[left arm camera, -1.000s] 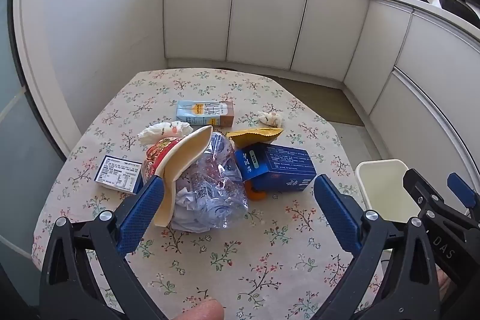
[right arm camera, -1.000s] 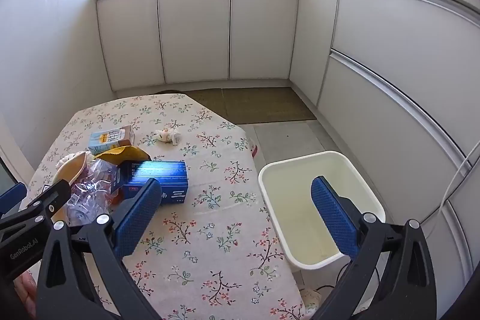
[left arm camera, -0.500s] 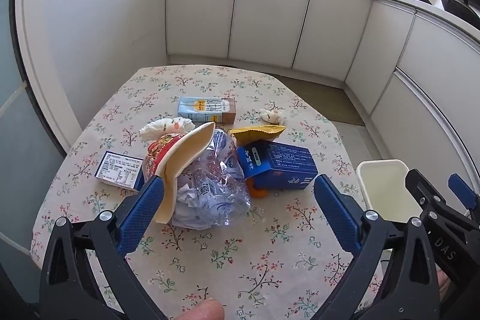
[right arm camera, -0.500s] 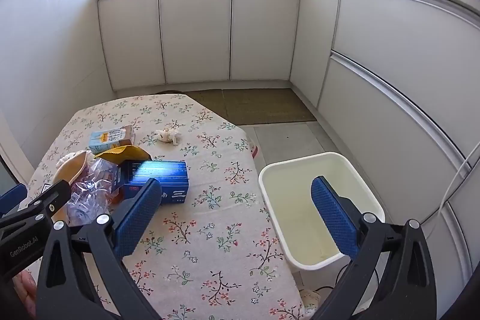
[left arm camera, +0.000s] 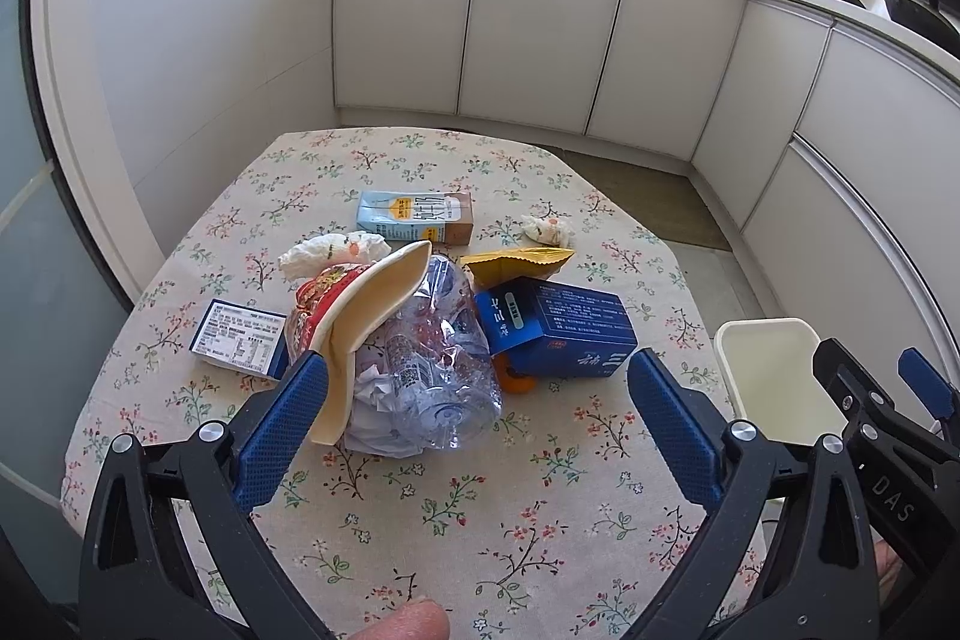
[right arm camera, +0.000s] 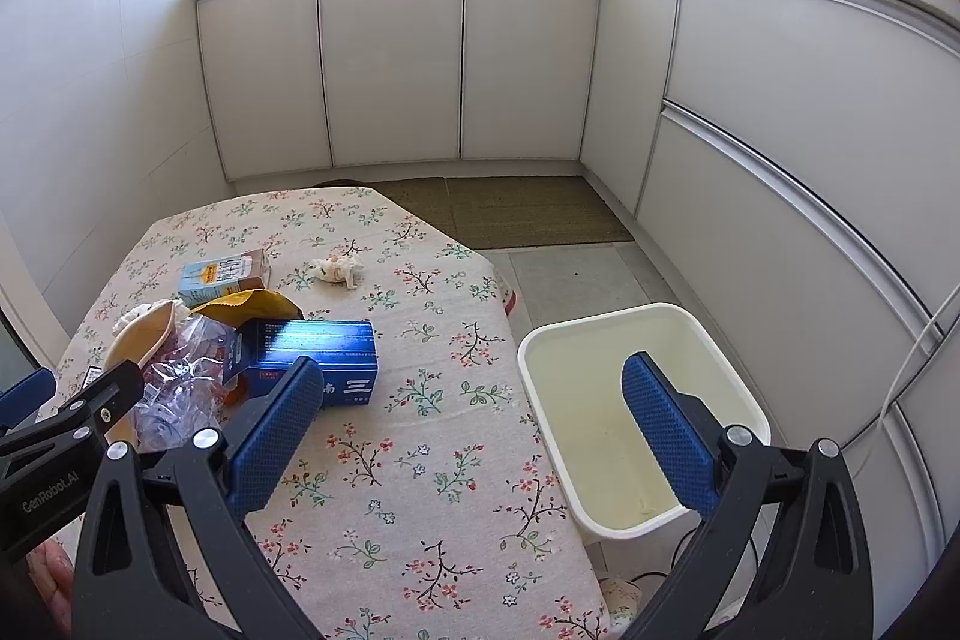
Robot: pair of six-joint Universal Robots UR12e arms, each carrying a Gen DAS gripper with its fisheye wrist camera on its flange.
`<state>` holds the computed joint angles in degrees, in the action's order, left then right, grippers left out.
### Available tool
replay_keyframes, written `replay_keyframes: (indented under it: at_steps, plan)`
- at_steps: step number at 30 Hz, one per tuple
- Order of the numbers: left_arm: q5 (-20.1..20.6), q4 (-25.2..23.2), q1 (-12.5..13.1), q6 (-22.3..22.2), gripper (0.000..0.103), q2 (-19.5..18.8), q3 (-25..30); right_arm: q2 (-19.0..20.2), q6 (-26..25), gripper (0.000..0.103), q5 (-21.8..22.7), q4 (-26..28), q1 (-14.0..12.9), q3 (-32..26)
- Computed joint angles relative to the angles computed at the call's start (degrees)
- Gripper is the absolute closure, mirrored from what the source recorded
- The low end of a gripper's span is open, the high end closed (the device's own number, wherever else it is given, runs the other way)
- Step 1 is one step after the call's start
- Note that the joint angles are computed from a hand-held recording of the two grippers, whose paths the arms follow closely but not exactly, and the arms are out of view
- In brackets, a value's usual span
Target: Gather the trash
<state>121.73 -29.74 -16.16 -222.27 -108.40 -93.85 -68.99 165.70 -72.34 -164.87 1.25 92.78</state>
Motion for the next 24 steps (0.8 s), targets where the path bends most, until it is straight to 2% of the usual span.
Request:
replay_keyframes:
  at_steps: [24]
  plan:
    - [-0.6,-1.1,0.3,-0.8,0.007,-0.1,0.3,0.0,0.0,0.006,-0.1,0.1,0.0,0.1]
